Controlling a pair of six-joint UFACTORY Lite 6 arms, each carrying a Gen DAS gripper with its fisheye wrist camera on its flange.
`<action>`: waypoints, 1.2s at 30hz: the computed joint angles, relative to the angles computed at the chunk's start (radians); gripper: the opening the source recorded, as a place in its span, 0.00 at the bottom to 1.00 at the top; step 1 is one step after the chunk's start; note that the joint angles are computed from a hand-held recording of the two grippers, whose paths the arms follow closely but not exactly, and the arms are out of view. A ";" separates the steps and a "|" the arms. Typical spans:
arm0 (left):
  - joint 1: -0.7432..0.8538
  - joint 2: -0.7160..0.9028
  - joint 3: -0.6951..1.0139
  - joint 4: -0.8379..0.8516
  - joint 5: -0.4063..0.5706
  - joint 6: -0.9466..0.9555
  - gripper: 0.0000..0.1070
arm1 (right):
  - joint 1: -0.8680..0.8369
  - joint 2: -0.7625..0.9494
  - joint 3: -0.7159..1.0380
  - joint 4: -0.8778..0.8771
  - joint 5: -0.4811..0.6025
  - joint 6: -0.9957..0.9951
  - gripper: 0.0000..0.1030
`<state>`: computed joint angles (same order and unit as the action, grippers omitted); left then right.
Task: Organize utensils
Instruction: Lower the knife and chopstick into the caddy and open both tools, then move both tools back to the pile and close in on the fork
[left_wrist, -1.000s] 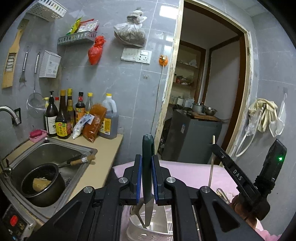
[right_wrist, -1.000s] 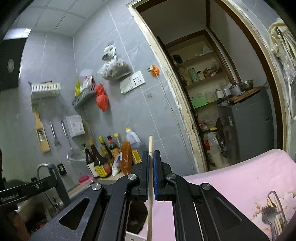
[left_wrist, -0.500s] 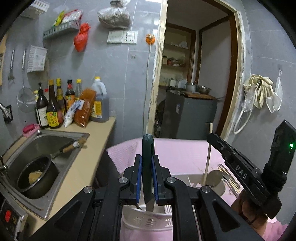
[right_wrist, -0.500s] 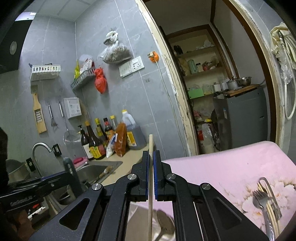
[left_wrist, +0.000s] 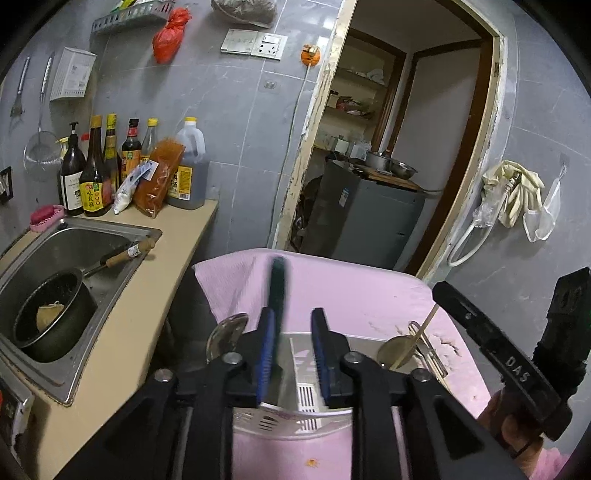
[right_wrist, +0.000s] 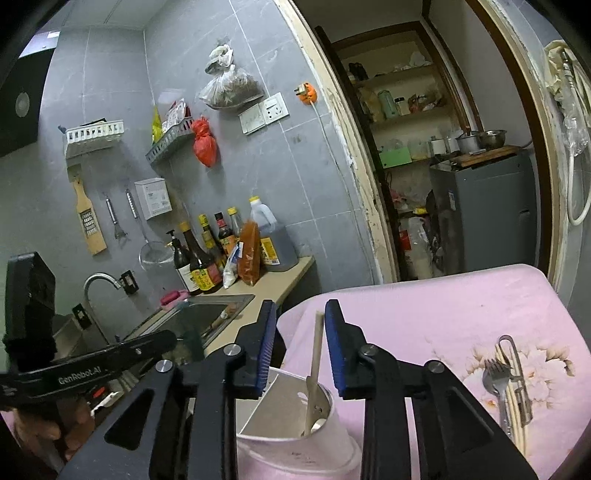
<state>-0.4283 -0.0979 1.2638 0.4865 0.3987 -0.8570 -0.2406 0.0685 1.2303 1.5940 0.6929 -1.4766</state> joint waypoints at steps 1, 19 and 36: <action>-0.012 -0.002 0.003 0.017 0.008 -0.022 0.22 | -0.008 -0.004 0.007 -0.020 0.008 0.023 0.26; -0.381 0.248 0.383 0.555 0.277 -0.533 0.82 | -0.401 0.020 0.251 -0.181 0.199 0.129 0.97; -0.559 0.897 1.143 0.594 0.538 -0.454 0.95 | -0.604 0.409 0.645 -0.308 0.259 -0.005 0.99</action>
